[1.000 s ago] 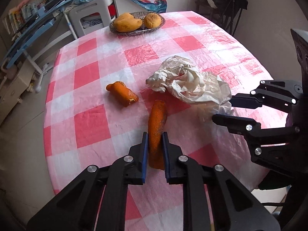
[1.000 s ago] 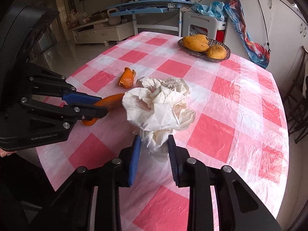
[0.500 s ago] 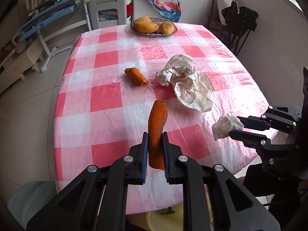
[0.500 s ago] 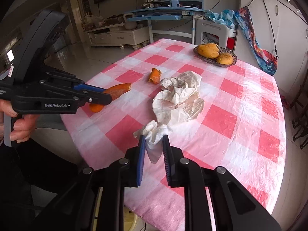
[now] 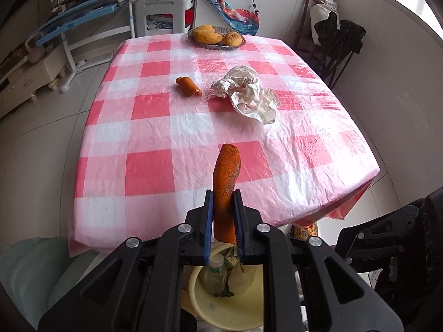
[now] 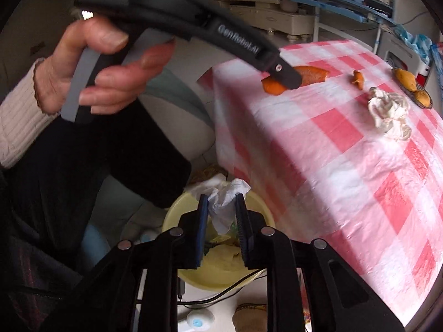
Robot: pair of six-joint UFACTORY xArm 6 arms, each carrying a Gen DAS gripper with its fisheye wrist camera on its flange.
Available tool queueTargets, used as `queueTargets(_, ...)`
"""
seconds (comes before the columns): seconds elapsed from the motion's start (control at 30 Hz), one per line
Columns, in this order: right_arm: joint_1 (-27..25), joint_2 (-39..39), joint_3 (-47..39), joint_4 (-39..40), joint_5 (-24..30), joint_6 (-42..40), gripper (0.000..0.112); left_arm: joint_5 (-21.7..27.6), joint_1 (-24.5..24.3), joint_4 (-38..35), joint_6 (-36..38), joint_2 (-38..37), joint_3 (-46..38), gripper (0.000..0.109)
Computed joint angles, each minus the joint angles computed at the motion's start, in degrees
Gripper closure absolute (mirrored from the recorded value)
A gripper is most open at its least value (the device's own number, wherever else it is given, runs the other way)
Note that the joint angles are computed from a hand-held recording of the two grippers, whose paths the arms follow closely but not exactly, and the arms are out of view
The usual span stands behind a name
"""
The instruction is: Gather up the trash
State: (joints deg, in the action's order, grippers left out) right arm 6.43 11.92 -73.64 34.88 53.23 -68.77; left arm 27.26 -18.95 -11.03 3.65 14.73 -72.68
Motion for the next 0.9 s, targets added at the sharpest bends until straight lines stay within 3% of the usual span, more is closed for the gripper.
queueTargets(0.03,-0.19,-0.05,0.13,-0.13,0.53,0.20,0.073,-0.27,-0.16,-0.16,-0.20,-0.79,1.18,0.095)
queueTargets(0.1,-0.42,-0.71,1.08,-0.10,-0.39,0.29,0.068,-0.78,-0.55,-0.34,-0.59,-2.39,3.58,0.095)
queueTargets(0.27,-1.28,-2.71,3.52,1.64,-4.99,1.05,0.061,-1.02,-2.23,-0.65,-1.63,-6.06,9.13,0.095)
queueTargets(0.43,-1.88,-4.23,6.20,4.09,-14.03,2.80,0.047,2.98,-4.32,-2.92,-0.87,-7.68,12.20,0.094)
queueTargets(0.5,-1.98,-4.76,7.48,4.15,-17.95,4.22,0.044,4.28,-5.18,-1.42,-1.68,-8.04,13.04,0.089)
queueTargets(0.63,-2.26,-4.65,8.27,2.31,-23.04,8.68,0.042,1.20,-6.15,6.40,-7.35,-9.38,15.05,0.058)
queueTargets(0.73,-1.70,-4.22,8.99,1.69,-26.34,10.06,0.036,-2.63,-4.89,6.61,-10.11,-10.37,16.14,0.052)
queueTargets(0.9,-1.25,-3.98,8.98,3.71,-28.43,8.02,0.035,-8.14,-2.28,17.94,-24.67,-11.50,17.60,0.044)
